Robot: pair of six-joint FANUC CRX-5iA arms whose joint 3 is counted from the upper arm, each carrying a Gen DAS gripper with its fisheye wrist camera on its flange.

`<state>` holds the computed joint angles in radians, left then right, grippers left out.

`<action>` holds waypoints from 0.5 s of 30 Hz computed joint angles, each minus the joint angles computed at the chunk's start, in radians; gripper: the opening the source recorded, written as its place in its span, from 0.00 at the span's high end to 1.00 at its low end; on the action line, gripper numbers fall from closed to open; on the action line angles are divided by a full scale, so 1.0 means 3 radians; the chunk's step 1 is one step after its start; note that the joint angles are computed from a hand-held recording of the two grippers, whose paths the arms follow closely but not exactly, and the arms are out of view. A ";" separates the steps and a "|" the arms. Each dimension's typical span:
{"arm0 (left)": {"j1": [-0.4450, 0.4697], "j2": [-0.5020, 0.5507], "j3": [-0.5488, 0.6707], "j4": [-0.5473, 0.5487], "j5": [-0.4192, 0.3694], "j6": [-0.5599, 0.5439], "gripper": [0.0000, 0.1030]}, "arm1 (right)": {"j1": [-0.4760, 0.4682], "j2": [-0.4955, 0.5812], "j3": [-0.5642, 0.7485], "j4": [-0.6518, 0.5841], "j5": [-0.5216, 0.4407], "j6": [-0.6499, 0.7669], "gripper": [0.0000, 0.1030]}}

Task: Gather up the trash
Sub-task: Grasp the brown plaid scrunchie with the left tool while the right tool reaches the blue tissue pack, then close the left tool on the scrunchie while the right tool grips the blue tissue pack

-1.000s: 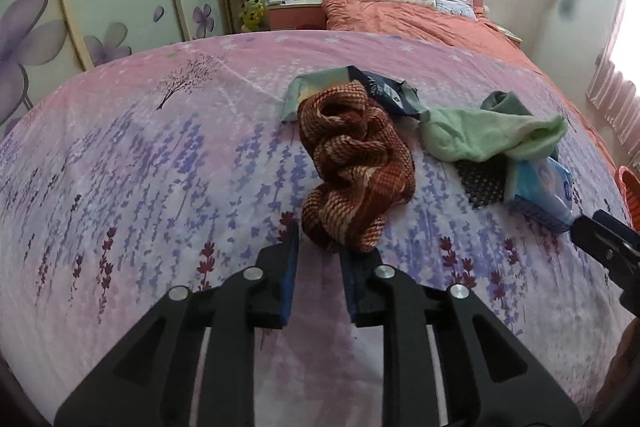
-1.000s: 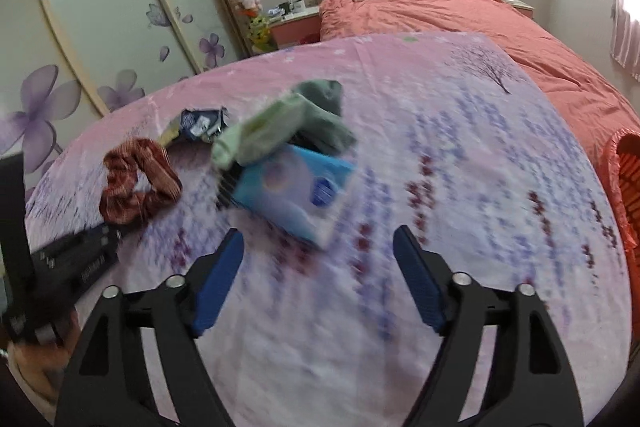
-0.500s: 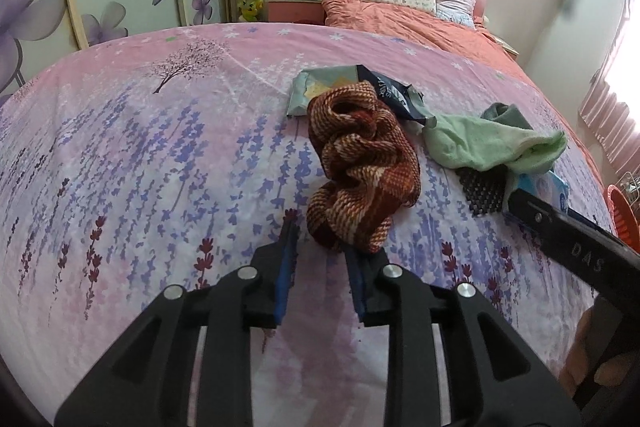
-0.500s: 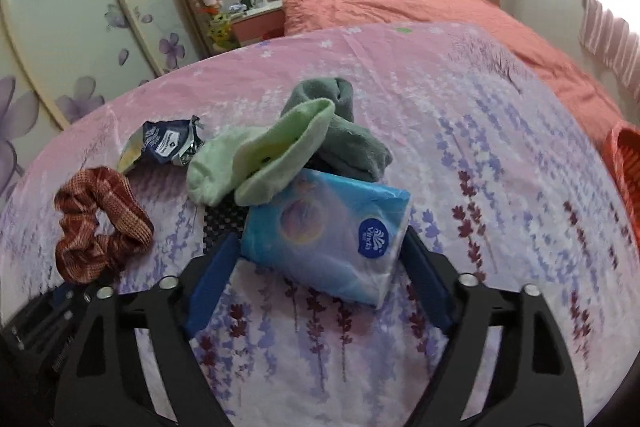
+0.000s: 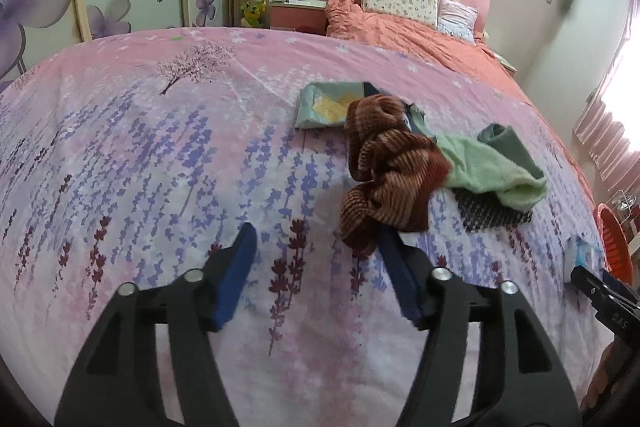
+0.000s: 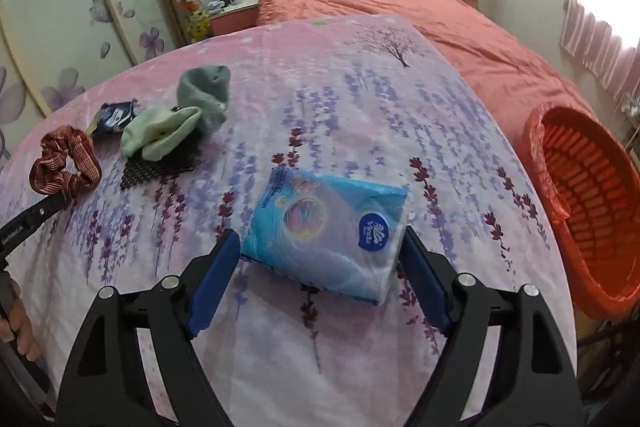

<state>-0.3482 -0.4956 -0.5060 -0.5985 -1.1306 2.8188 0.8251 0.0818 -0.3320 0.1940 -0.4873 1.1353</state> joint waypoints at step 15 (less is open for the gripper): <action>0.0319 0.0321 0.0269 0.0039 -0.0027 -0.0157 0.21 | 0.0024 0.0216 0.0184 0.0109 -0.0054 -0.0310 0.14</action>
<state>-0.2525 -0.3993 -0.4254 -0.5868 -1.1386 2.7716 0.8324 0.1466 -0.2768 0.2268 -0.5036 1.0423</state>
